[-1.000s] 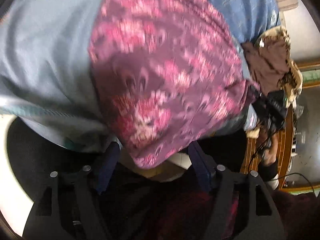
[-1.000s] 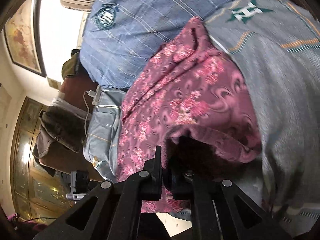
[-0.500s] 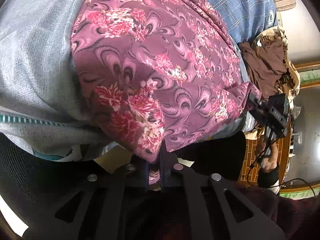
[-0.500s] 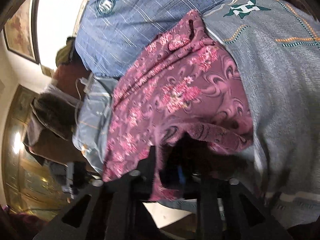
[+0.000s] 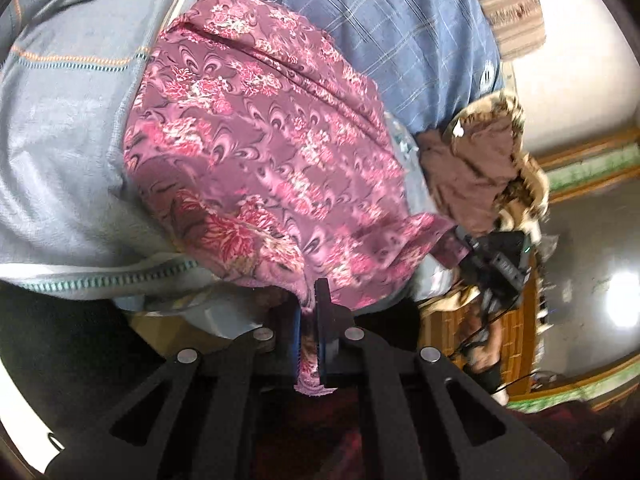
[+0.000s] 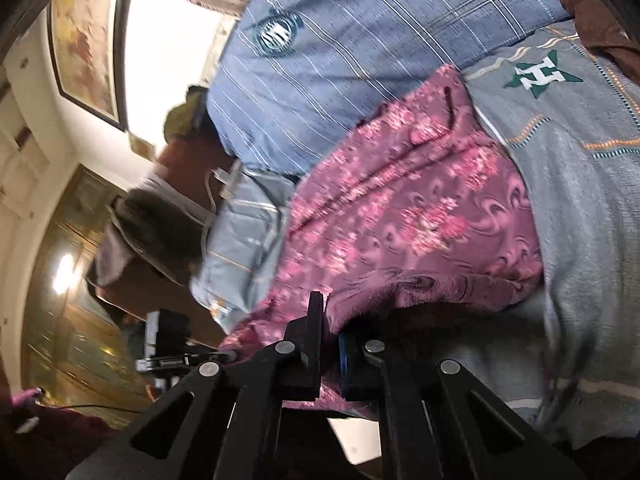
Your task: Fold small clothes
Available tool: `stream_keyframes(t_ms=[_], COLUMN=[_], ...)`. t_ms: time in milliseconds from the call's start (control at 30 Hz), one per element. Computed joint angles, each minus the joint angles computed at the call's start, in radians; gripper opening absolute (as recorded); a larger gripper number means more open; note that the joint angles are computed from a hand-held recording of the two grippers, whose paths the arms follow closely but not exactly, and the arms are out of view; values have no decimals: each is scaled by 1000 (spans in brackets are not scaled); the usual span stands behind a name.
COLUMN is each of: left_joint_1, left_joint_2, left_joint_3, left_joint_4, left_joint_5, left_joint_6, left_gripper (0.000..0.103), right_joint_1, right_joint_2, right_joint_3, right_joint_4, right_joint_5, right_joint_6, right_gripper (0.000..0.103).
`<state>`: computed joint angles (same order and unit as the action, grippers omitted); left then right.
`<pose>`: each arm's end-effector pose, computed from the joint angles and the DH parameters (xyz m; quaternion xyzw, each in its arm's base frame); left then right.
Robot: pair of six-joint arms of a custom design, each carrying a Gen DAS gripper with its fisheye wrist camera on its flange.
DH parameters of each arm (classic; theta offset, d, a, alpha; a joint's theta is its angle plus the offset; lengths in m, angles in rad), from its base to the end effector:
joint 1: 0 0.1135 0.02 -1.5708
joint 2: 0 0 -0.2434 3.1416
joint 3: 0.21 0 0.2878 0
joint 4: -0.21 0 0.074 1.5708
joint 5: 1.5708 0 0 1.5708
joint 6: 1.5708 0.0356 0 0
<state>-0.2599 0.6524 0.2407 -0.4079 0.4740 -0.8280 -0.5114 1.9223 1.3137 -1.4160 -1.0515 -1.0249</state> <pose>0.1704 -0.0621 0.1264 -0.1707 0.8922 -0.3714 0.1921 0.3019 -0.1340 0.1479 -0.1048 0.8438 0.4869 0.1998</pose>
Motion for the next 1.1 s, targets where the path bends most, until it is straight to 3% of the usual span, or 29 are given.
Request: stream_keyframes(t_ms=[100,233,500,567,667,800,900,1000,1100], left_joint_1=[49,25,178,226,295,366,409,434,456], left_joint_2=[-42,-22,362,457,625,896,1116,1343,1488], left_joint_3=[5,60,248,314,426,646,840,1065,1227], left_joint_4=[-31,-37,148,190,254,294,288,196,86], left_joint_5=[44,-14,73,89,117,82,78,79,111], left_joint_6=[4,15,119,147,163,168,154,141,145], left_gripper=[3,3,3,3,4,3,4,4,4], right_joint_1=[11,16,110,144,188,245,284,319,342], right_joint_2=[25,44,123,151,198,264,387,529,691], right_joint_3=[10,33,147,195,267,293,408,591,826], right_joint_4=[-16,-46,46,119,325,916,1115,1082,924], right_joint_5=[-24,-52,-139,-179,-247,-280,-223,-130,-7], right_joint_6=[23,12,182,288,543,1155,1391,1441,1429], right_gripper=[6,6,6,6,6,6,6,11,12])
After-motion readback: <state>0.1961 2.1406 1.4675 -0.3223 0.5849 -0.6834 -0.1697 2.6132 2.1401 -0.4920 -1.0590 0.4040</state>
